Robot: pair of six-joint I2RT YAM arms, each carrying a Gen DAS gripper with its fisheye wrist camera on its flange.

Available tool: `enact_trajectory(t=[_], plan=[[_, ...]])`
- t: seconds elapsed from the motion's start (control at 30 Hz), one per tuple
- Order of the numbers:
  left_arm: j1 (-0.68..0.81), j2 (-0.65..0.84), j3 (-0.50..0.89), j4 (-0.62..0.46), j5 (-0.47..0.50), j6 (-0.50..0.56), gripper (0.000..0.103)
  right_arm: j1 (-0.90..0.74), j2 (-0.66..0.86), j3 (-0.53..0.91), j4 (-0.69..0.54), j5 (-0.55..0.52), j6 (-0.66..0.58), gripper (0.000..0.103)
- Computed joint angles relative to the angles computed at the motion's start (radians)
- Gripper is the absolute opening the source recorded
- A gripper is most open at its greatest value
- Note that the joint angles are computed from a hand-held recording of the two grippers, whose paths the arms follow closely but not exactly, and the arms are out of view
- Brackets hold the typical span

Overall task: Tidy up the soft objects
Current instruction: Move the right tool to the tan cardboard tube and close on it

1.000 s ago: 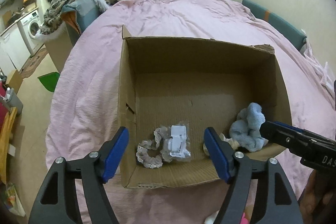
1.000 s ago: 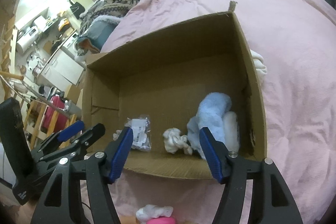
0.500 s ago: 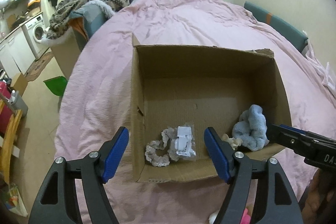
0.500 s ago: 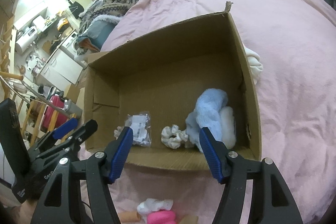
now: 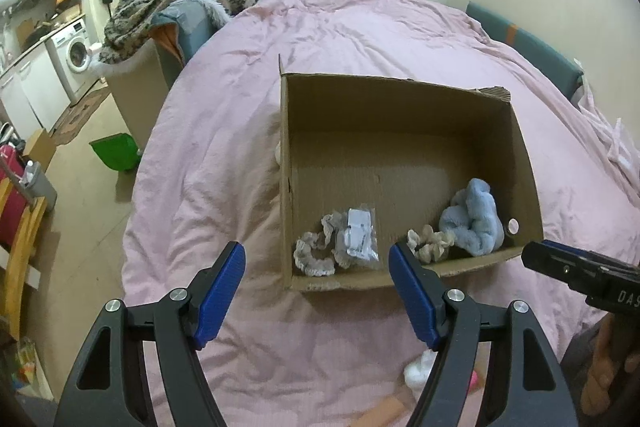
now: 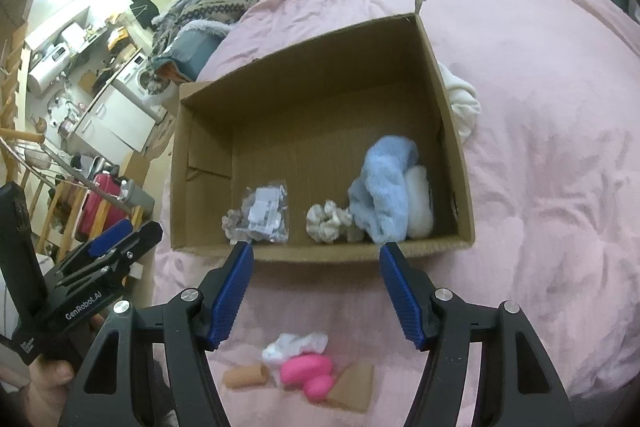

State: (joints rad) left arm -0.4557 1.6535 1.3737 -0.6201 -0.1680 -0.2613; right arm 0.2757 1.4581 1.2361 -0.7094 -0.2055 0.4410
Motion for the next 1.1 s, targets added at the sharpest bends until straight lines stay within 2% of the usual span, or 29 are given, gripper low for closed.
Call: enact_trajectory(t=[0.53,0.7,1.0,1.1], plan=[[-0.044,-0.125,-0.148,-0.067,0.048,-0.094,0.072,0.053,-0.083,-0.069,-0.081,0.015,0.018,0.069],[-0.044,-0.116,-0.158,-0.080,0.073,-0.120,0.072,0.059,-0.083,-0.086,-0.093,0.002,0.036,0.069],[-0.048,-0.068,-0.135,-0.081,0.059,-0.123,0.072,0.057,-0.054,-0.091,-0.100,-0.011,0.044,0.069],[-0.045,-0.048,-0.126,-0.082,0.044,-0.122,0.072,0.028,-0.049,-0.112,-0.083,-0.075,0.066,0.069]])
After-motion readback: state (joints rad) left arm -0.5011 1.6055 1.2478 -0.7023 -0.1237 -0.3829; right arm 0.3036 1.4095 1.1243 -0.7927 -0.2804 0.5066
